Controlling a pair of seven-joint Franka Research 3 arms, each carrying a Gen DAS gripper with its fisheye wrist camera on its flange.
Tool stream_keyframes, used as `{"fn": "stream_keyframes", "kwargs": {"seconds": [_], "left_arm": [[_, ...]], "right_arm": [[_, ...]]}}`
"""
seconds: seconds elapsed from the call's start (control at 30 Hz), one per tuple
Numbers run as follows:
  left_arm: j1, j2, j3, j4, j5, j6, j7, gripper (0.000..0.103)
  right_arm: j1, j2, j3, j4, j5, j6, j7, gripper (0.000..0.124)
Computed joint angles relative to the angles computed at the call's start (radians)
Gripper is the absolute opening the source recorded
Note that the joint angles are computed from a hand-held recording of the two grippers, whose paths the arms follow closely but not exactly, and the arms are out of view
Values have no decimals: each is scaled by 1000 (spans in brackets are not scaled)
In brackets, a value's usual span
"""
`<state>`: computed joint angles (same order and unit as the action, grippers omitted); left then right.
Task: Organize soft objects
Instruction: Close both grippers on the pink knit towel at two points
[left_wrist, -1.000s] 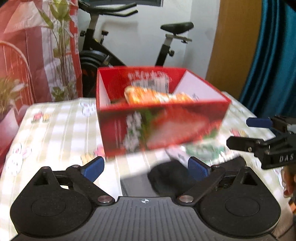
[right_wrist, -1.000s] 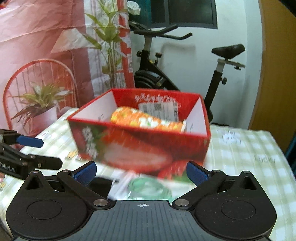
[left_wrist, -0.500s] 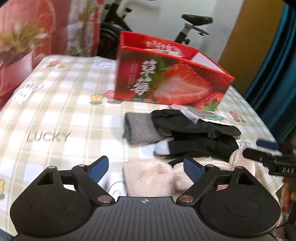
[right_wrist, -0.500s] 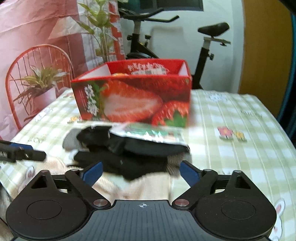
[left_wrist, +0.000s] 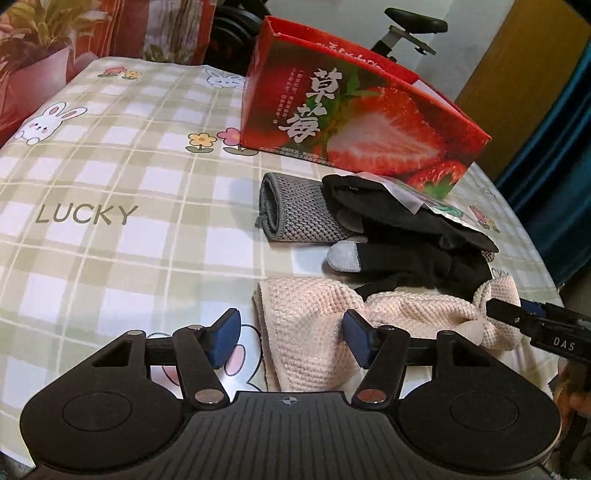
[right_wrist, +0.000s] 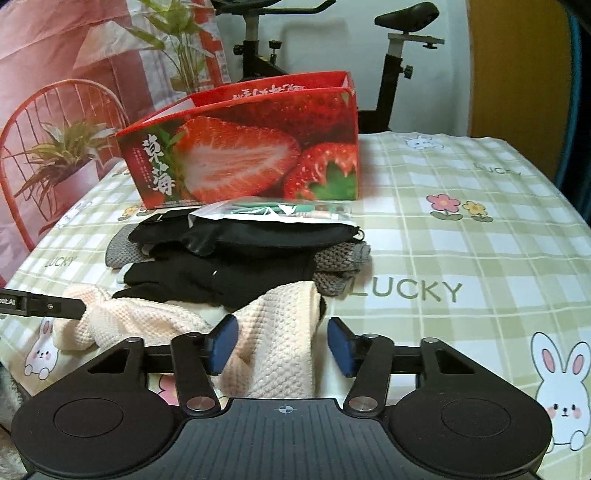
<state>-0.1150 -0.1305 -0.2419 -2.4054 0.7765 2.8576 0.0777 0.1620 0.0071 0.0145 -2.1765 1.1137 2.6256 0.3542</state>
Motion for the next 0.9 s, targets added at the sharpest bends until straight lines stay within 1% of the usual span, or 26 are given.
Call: {"fn": "stream_keyframes", "kwargs": {"seconds": [0.07, 0.23, 0.33, 0.4, 0.43, 0.47, 0.5, 0.53, 0.57, 0.63, 0.7, 0.83, 0.9], "left_arm": [[1, 3, 1, 0, 7, 12, 3, 57], [4, 8, 2, 0, 16, 32, -10, 54], [7, 7, 5, -5, 16, 45, -13, 54], [14, 6, 6, -12, 24, 66, -27, 50], [19, 5, 4, -14, 35, 73, -42, 44], [25, 2, -3, -13, 55, 66, -63, 38], [30, 0, -7, -11, 75, 61, -80, 34], [34, -2, -9, -10, 94, 62, -96, 27], [36, -3, -10, -10, 109, 67, -107, 24], [36, -1, -8, -7, 119, 76, -109, 21], [28, 6, -2, -5, 97, 77, -84, 21], [21, 17, 12, -13, 45, 98, -50, 25], [27, 18, 11, -17, 47, 111, -57, 25]], "right_arm": [[-2, 2, -1, 3, 1, -15, 1, 44], [-7, 3, -3, 7, 8, -36, 0, 41], [-9, -4, -5, 4, 16, -41, -1, 41], [-11, -7, -7, 3, 26, -45, -4, 39], [-13, -9, -9, 3, 31, -47, -4, 37], [-14, -10, -10, 3, 34, -48, -2, 33], [-15, -10, -12, 3, 38, -49, 1, 28], [-17, -10, -13, 3, 41, -54, 3, 25], [-19, -9, -15, 5, 37, -60, 10, 24], [-20, -8, -15, 3, 32, -63, 16, 23], [-21, -2, -14, 6, 20, -68, 32, 23], [-24, 7, -12, 9, -6, -79, 67, 23], [-26, 9, -12, 11, -7, -86, 68, 22]]}}
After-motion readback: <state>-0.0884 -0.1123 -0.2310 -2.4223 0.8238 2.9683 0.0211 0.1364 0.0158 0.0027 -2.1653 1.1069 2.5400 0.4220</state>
